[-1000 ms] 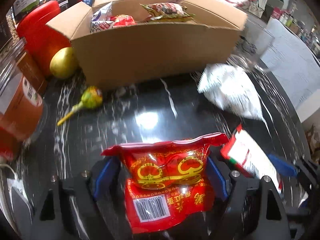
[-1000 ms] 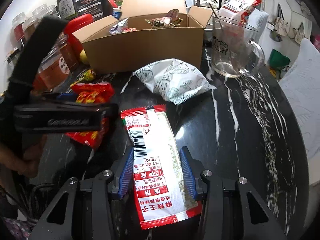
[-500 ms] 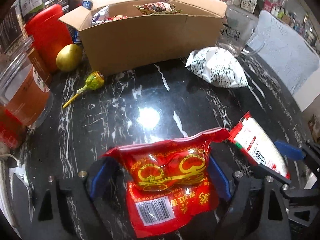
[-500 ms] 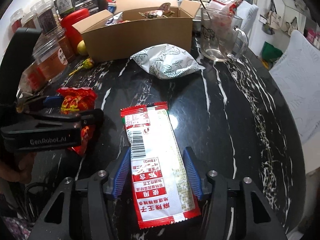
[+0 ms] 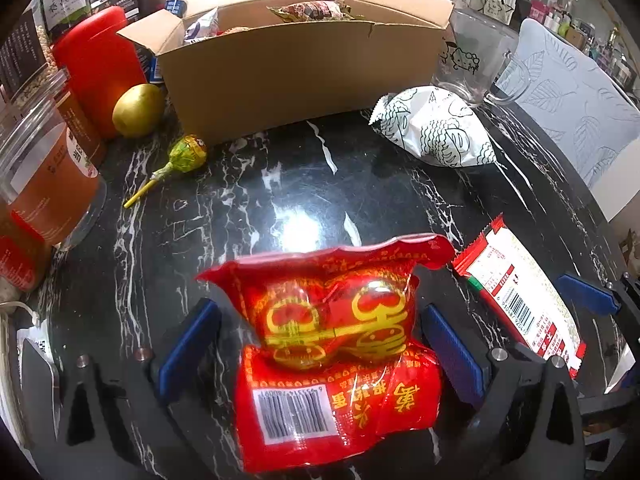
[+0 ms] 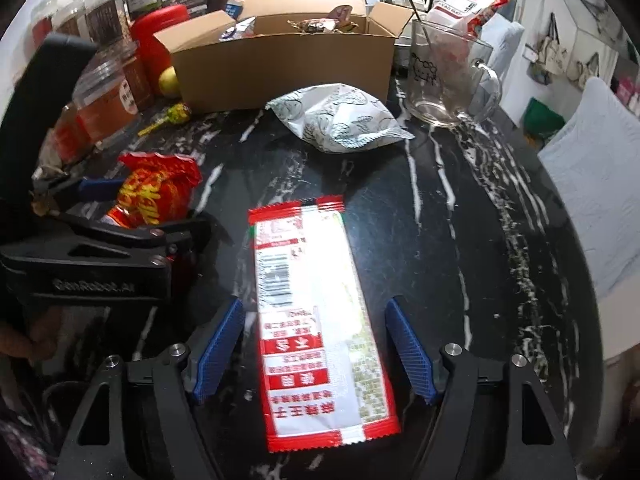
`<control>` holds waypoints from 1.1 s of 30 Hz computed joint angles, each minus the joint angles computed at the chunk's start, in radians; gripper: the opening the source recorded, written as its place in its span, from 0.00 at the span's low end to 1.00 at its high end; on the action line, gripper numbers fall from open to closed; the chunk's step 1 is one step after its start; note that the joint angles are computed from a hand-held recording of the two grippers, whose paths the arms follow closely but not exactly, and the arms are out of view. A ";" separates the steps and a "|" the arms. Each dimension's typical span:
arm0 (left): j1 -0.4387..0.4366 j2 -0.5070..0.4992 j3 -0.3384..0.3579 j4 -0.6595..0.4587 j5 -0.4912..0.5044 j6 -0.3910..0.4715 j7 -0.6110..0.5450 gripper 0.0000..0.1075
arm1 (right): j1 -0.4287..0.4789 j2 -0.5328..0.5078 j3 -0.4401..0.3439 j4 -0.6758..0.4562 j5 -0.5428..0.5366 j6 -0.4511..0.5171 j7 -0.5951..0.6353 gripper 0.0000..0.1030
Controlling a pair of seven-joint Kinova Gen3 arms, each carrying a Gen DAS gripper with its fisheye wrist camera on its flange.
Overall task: Organize snacks
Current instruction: 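Lift the red gold-print bag with the left tool while the right tool lifts the snack bar pack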
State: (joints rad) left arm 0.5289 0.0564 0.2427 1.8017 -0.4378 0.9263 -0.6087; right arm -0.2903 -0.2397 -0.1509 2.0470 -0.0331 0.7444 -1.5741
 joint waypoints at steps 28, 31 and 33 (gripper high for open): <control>-0.021 -0.089 0.053 0.116 -0.124 -0.127 0.153 0.61 | 0.010 -0.026 0.013 0.026 -0.009 -0.044 -0.020 0.45; -0.026 -0.095 0.061 0.119 -0.129 -0.125 0.162 0.61 | 0.012 -0.026 0.014 0.025 -0.013 -0.044 -0.018 0.45; -0.032 -0.104 0.063 0.125 -0.122 -0.130 0.161 0.61 | 0.013 -0.026 0.013 0.025 -0.013 -0.043 -0.018 0.45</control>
State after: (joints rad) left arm 0.4971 -0.0480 0.3052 1.9263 -0.5596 0.7963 -0.4475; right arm -0.2772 -0.2652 -0.1383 2.0717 -0.0464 0.7016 -1.5924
